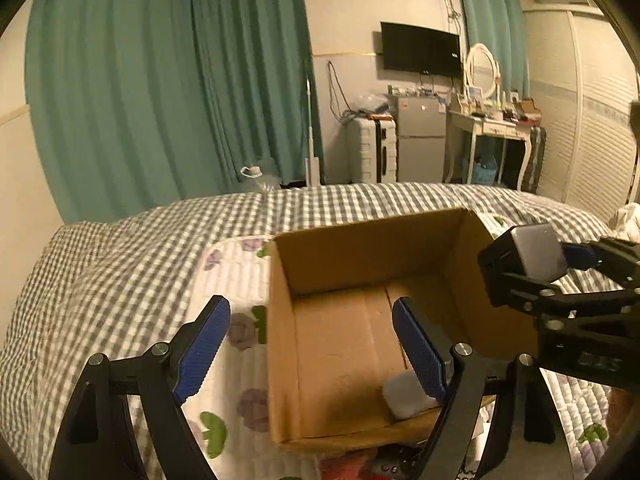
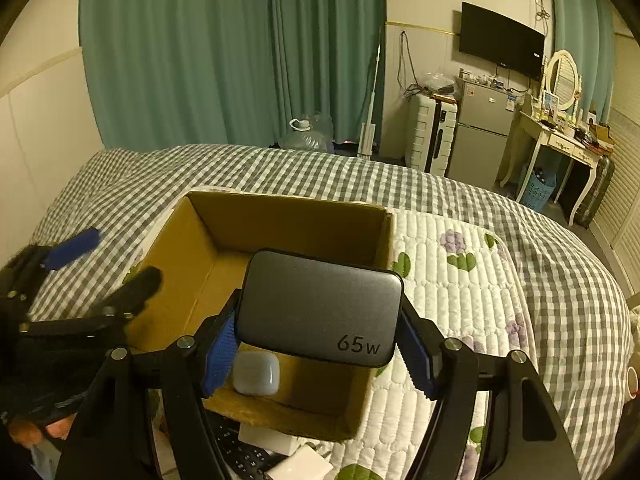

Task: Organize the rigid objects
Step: 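Lower both held items into the cardboard box and open both grippers, then grasp the white bottle with left gripper while right grasps red-capped bottle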

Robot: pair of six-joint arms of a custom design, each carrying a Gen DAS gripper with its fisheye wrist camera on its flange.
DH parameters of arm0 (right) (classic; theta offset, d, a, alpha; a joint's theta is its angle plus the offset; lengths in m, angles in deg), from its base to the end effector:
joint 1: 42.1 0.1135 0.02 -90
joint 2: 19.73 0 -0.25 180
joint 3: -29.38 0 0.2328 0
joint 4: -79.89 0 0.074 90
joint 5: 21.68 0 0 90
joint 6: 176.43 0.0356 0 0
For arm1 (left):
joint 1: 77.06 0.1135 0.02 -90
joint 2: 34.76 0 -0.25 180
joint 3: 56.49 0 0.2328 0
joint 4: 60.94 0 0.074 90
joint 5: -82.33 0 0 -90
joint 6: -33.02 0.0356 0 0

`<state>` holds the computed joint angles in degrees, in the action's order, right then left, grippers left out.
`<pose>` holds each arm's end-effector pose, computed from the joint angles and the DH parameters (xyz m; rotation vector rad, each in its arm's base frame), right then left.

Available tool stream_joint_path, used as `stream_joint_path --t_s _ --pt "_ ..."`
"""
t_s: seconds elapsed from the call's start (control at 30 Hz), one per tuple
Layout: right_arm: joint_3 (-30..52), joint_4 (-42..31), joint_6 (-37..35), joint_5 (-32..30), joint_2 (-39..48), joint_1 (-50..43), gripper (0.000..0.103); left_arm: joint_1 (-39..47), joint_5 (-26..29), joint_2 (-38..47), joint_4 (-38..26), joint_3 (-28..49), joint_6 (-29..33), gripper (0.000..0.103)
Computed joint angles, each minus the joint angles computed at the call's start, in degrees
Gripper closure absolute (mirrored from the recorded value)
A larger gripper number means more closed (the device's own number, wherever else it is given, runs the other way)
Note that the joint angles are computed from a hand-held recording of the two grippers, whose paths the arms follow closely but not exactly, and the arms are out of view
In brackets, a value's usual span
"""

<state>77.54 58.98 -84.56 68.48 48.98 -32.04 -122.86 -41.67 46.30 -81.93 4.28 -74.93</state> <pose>0.2258 0.0400 0.1922 -0.1626 2.2909 0.1044 0.2076 -0.1849 0.2114 0.2264 2.1379 0.0437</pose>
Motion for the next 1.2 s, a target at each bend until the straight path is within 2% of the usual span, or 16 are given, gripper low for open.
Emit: stream_joint_path --t_s 0.1,0.17,0.2,0.23,0.3,0.43,0.53,0.7,0.83,0.9,0.97,1.1,1.2 --pt "1.16 0.38 0.79 1.01 1.79 1.7 0.033 0.26 0.22 -3.68 -1.01 -1.47 -0.13 0.018" --pt "0.59 1.43 1.54 2.59 1.38 3.17 0.023 0.1 -0.21 -6.35 -2.74 -2.15 -0.72 0.018" --pt "-0.78 2.65 1.77 4.28 -0.34 4.1 0.015 -0.11 -0.39 -7.84 -4.32 -2.22 -1.51 0.017" --pt "-1.75 2.87 2.05 6.05 -2.49 5.26 0.014 -0.11 -0.35 -8.59 -5.55 -2.04 -2.04 0.015" --pt "-2.22 0.38 1.77 6.63 -6.46 6.48 0.014 -0.71 -0.79 -11.0 -9.52 -1.75 -4.41 0.006" --pt "-2.56 -8.57 2.29 8.19 -16.59 8.74 0.013 -3.16 -2.45 -15.48 -15.68 -2.08 -7.91 0.003" --pt "-2.97 -14.78 3.55 9.52 -23.6 10.36 0.01 -7.67 -6.21 -18.4 -21.12 -2.68 -12.14 0.0" --pt "-5.55 -23.21 5.83 13.6 -33.73 14.31 0.01 -15.84 -10.51 -19.08 -28.16 -4.45 -20.75 0.0" --pt "-12.1 -23.84 8.58 13.87 -38.29 15.06 0.01 -19.35 -11.47 -16.82 -28.82 -7.38 -26.95 0.0" --pt "-17.05 -21.66 9.55 13.0 -39.59 13.84 0.01 -20.37 -11.65 -12.01 -29.21 -8.56 -32.29 0.0" --pt "-21.7 -17.1 9.93 11.48 -37.51 11.88 0.01 -19.98 -9.79 -8.33 -25.89 -10.79 -33.66 0.0" --pt "-27.8 -5.32 8.56 10.57 -27.42 10.06 0.01 -16.64 -3.74 0.2 -17.86 -14.07 -35.32 0.0" --pt "-30.1 -0.46 6.62 7.34 -23.38 6.88 0.01 -13.08 1.16 4.95 -11.13 -15.95 -34.88 0.002"
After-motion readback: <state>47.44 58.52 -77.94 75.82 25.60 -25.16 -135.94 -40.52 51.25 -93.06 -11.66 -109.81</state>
